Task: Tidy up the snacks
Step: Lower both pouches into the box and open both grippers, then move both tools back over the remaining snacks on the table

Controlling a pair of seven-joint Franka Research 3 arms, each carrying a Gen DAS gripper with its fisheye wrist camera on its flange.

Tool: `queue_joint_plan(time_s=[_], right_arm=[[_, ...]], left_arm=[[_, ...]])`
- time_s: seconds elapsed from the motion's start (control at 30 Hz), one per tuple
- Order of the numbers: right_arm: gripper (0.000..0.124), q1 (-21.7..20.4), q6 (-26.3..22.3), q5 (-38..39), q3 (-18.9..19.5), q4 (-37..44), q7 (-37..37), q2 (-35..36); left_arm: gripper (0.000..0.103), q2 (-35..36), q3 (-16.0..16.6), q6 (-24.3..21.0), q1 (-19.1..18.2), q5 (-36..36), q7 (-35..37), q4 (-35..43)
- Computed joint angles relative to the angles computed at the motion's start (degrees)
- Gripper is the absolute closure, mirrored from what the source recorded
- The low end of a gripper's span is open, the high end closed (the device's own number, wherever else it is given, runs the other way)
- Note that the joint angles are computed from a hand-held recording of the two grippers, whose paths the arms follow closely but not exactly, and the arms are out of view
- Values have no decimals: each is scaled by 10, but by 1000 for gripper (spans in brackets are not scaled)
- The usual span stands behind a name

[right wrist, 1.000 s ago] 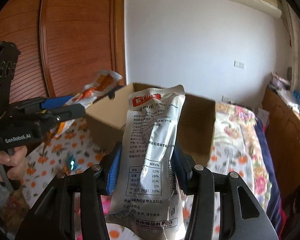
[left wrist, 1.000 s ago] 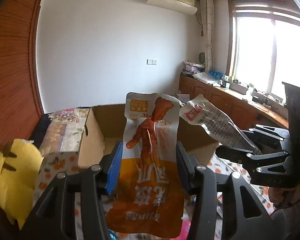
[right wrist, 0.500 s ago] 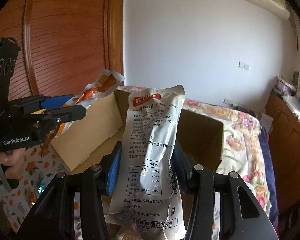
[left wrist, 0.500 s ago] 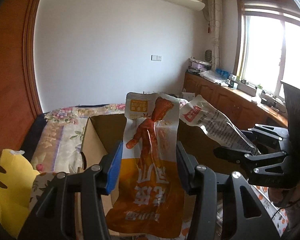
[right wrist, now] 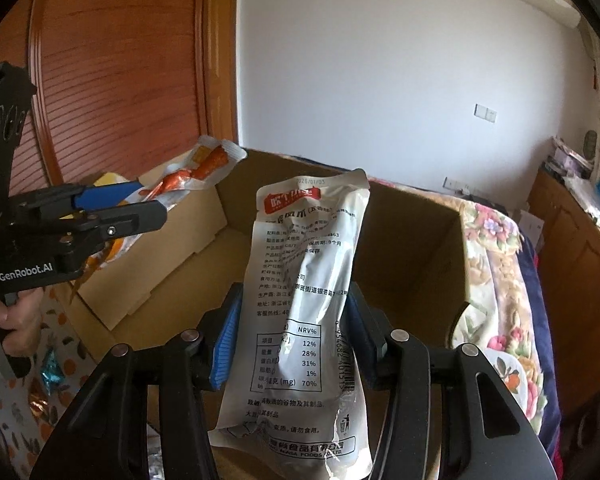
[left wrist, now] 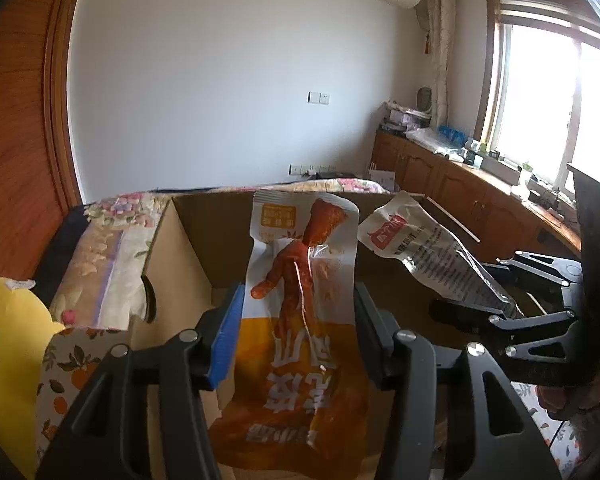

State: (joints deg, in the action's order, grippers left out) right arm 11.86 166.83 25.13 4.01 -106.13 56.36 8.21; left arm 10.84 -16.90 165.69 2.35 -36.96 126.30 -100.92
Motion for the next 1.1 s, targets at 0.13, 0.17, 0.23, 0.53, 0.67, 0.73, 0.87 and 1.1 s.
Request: queue_joint_plan(time_s=[0.13, 0.17, 0.23, 0.53, 0.67, 0.73, 0.87, 1.1], right_arm=[[68, 1, -17, -8, -2, 8, 5, 7], [67, 1, -21, -14, -4, 9, 7, 7], [64, 0, -28, -17, -5, 10, 11, 8], [50, 7, -9, -65, -17, -5, 65, -1], [44, 3, 1, -54, -11, -16, 55, -13], [44, 1, 5, -40, -8, -27, 48, -26], [44, -3, 19, 24, -3, -61, 2, -69], [44, 10, 20, 33, -20, -143, 1, -166]], left_arm=[[48, 0, 2, 1, -4, 10, -9, -2], [48, 0, 3, 2, -5, 17, -12, -3], [48, -1, 6, -3, -9, 34, -19, -4], [40, -13, 11, -7, -20, 88, -54, -23], [39, -33, 11, -6, -19, 66, -44, -40], [38, -48, 16, 4, -25, 60, -39, -54], [35, -80, 27, 14, -40, 30, -15, -81], [33, -132, 63, 26, -84, 5, 6, -122]])
